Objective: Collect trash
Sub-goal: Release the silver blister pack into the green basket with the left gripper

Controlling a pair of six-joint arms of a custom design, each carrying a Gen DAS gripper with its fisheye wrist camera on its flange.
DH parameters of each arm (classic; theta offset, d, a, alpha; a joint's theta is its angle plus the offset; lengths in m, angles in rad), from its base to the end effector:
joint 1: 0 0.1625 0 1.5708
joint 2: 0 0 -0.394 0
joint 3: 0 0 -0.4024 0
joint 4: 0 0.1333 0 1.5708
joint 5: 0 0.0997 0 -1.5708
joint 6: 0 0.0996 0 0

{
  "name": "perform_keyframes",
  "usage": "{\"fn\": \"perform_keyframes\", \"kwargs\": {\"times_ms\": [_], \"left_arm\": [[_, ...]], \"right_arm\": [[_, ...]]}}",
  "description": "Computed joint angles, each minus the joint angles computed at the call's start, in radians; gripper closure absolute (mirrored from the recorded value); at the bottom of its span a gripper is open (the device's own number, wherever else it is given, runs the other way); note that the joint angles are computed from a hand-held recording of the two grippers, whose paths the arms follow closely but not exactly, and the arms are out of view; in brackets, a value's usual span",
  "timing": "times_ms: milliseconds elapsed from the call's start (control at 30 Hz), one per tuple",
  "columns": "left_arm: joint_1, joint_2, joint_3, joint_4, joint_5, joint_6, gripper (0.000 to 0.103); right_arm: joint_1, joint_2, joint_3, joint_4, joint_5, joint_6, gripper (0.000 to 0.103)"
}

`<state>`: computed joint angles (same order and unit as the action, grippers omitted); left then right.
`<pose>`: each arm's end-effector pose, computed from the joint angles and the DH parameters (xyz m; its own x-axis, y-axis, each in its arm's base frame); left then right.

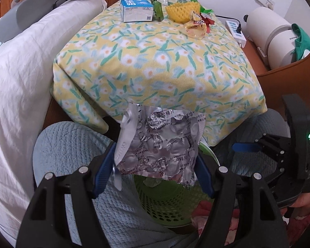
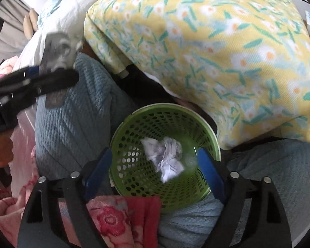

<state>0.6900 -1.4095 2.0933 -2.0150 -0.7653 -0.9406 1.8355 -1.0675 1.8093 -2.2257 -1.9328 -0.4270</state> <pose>-0.2209 -0.4483 0.2065 -0.7874 -0.1205 -0.6046 0.1919 0.8841 -0.4261 0.2458 -0.5322 0.1343 -0.7063 -0.6479 0.2852 -0.6077 0.7616 0.2251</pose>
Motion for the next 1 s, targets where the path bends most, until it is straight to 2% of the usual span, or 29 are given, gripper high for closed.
{"fn": "perform_keyframes", "kwargs": {"times_ms": [100,367,767,967,1000], "left_arm": [[0.002,0.009,0.007,-0.017,-0.017,0.011,0.035],[0.019,0.081,-0.001,-0.067,-0.101,0.056,0.035],[0.072,0.165,-0.022,-0.081,-0.196,0.099,0.034],[0.099,0.19,-0.038,-0.092,-0.215,0.095,0.028],[0.098,0.192,-0.04,-0.09,-0.211,0.092,0.023]], "right_arm": [[0.003,-0.007,0.011,-0.036,-0.02,0.01,0.012],[0.003,-0.012,0.013,-0.115,-0.099,0.003,0.011],[-0.039,-0.039,0.001,-0.146,-0.077,0.019,0.011],[-0.04,-0.038,0.001,-0.145,-0.079,0.022,0.011],[-0.042,-0.04,0.003,-0.146,-0.078,0.019,0.011]]}}
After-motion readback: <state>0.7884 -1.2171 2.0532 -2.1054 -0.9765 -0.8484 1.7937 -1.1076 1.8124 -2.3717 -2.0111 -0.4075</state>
